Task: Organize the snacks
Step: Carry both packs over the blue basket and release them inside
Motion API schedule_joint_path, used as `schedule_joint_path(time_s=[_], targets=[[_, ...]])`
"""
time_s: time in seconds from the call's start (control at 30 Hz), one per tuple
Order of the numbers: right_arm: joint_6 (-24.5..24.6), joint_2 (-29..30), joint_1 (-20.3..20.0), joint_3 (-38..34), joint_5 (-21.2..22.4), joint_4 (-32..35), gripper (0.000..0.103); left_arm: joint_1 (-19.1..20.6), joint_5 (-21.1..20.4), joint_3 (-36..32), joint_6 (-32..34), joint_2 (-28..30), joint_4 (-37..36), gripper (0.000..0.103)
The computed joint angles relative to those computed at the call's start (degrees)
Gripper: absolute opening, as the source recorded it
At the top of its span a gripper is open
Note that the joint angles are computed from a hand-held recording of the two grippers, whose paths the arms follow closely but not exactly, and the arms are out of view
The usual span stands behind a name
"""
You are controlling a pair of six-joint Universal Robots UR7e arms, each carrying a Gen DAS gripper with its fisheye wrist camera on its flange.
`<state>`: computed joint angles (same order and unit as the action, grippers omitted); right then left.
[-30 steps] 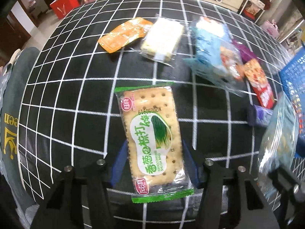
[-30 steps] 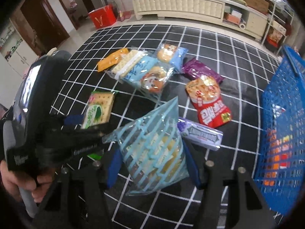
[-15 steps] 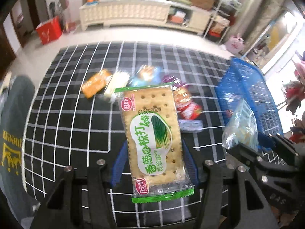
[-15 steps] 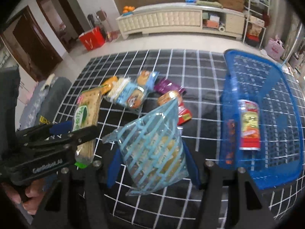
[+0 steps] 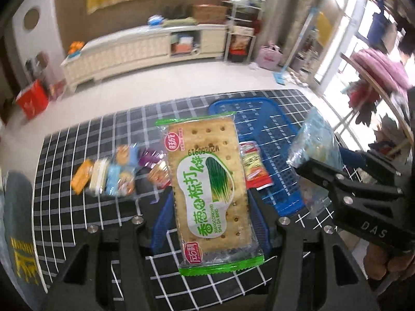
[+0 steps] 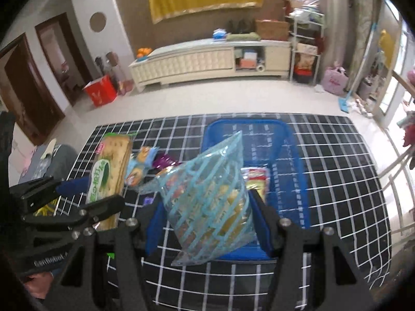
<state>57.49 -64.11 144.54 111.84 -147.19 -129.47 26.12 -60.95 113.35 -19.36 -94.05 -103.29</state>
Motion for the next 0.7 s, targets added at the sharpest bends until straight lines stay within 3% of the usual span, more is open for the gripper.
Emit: schedule_joint_path(time_s=[0.33, 0.7], targets=[[0.89, -7.0, -3.83, 6.99, -1.22, -1.46, 0.065, 1.38, -4.51, -2.63, 1.67, 12.29, -4.62, 0.053], [2.9, -13.05, -6.86, 13.33, -0.66, -1.28, 0.065, 3.51, -9.7, -2.74, 0.17, 19.73, -4.15, 0.054]])
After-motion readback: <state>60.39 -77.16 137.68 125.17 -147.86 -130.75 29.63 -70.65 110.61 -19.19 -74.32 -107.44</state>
